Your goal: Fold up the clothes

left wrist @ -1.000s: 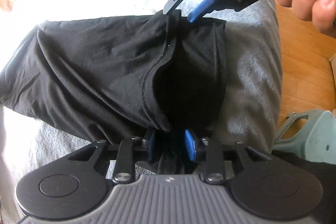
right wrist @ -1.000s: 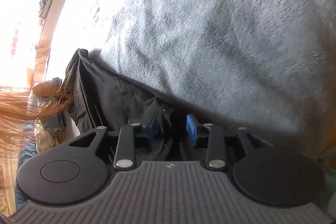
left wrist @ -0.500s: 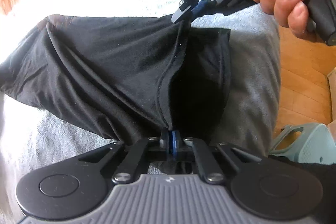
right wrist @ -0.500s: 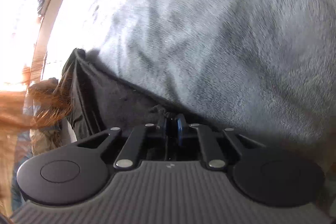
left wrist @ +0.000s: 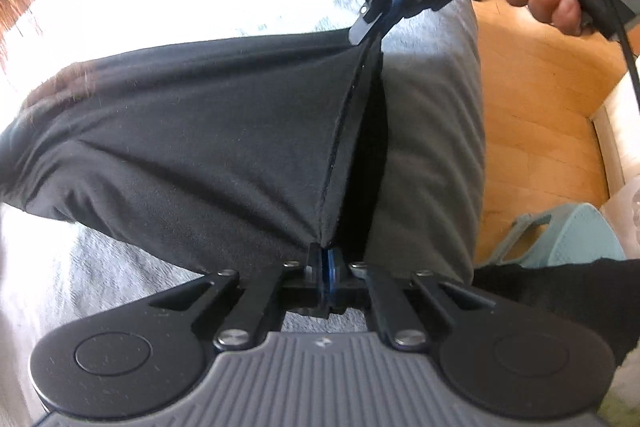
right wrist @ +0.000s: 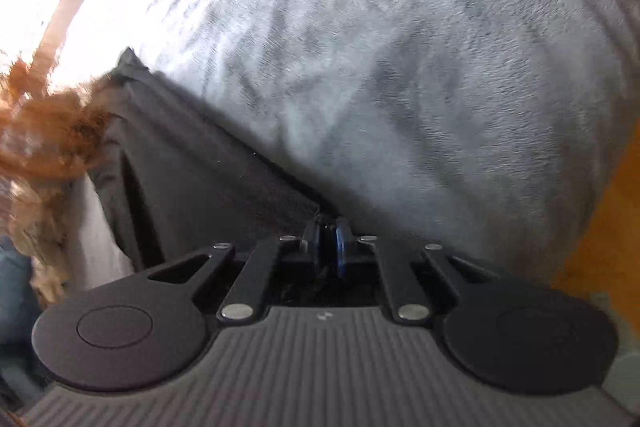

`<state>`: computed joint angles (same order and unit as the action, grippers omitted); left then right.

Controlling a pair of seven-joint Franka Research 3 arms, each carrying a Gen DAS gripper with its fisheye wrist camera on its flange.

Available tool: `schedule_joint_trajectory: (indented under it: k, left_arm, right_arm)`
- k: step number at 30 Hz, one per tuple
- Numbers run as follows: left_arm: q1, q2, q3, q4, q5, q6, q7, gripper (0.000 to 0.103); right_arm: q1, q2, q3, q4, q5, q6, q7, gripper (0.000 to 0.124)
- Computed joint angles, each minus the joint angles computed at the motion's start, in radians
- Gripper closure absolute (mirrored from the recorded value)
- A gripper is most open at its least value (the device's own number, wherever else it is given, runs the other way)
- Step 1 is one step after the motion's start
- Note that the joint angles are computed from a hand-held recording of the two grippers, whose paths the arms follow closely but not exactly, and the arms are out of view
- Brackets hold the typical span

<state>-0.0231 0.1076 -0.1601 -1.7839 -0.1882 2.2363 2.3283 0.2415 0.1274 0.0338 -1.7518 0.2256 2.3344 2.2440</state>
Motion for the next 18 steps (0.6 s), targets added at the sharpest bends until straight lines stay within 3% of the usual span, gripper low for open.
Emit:
schedule_joint_trajectory:
  k: [9, 18]
  left_arm:
    - [-0.008, -0.014, -0.002, -0.023, -0.021, -0.005, 0.048, 0.100]
    - [-0.010, -0.004, 0.000, -0.023, 0.019, -0.039, 0.008, 0.098]
  right_arm:
    - [0.019, 0.025, -0.003, 0.031, -0.146, -0.046, -0.131, 0.118]
    - [0.030, 0.052, -0.004, 0.018, -0.161, -0.040, -0.165, 0.117]
